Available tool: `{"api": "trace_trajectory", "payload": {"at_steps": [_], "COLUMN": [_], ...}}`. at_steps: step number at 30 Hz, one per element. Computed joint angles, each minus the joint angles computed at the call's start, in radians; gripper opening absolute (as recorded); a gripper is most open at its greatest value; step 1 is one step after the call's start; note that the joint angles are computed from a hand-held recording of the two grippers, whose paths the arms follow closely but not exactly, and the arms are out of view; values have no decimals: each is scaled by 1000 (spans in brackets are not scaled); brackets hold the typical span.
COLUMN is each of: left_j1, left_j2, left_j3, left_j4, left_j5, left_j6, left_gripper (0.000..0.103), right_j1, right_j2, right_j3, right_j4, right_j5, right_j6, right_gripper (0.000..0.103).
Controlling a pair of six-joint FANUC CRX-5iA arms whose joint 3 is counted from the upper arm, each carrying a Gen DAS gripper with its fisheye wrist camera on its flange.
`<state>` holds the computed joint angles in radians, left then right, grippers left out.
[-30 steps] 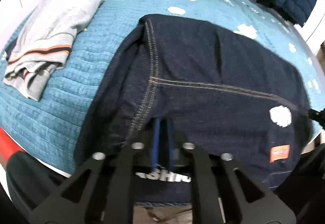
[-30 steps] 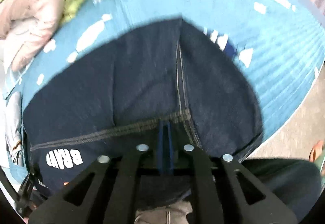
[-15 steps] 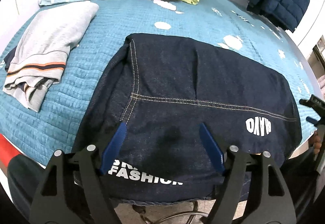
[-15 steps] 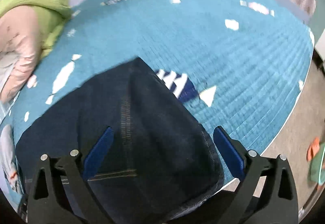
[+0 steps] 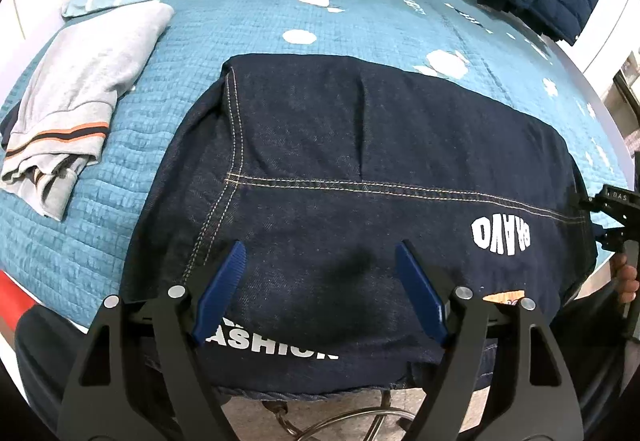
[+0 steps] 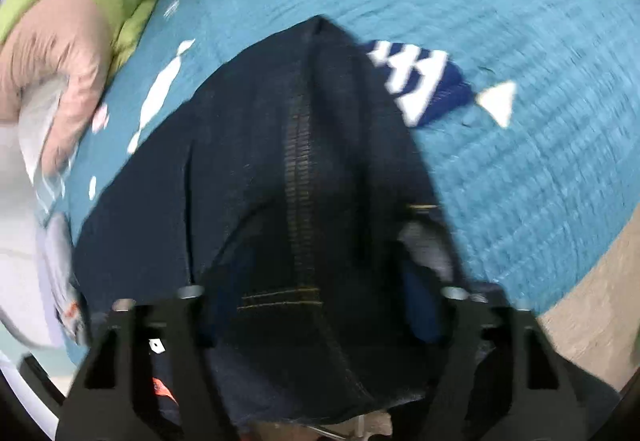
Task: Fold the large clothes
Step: 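Open both grippers and release the folded jacket, then grasp the folded jacket edge with the right gripper while the left gripper grasps it too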
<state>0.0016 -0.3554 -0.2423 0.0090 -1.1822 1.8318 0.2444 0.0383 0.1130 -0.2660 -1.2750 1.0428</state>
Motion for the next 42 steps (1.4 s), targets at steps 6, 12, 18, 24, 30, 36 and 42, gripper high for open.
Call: {"api": "trace_trajectory", "payload": {"at_steps": [6,12,18,24,30,36,42], "left_j1": [-18,-52,-81,-110,-130,-184,-205], "left_j2": [12,27,37,48,60,99,147], "left_j3": [17,37,56,84,106,155,196], "left_j4": [-10,-12,-20,-59,-87,-146,-141], "left_j5": [-3,-2,-9,-26,-45,-80,-72], "left_j6": [12,13,17,46,69,85,78], "left_gripper": [78,78,78,78,78,78,78], "right_j1": [-57,-34,50,33,5,15,37], "right_j2": [-29,9,17,36,6,-38,-81], "right_j3": [-10,12,8,22,-7,-42,-77], "right_j4": [-103,-74,50,38,4,19,61], "right_j5": [15,-2,-9,-11,16,64,117], "right_j6": [60,16,-40,-21,-67,-83,-86], "right_gripper": [26,39,58,61,37,23,18]}}
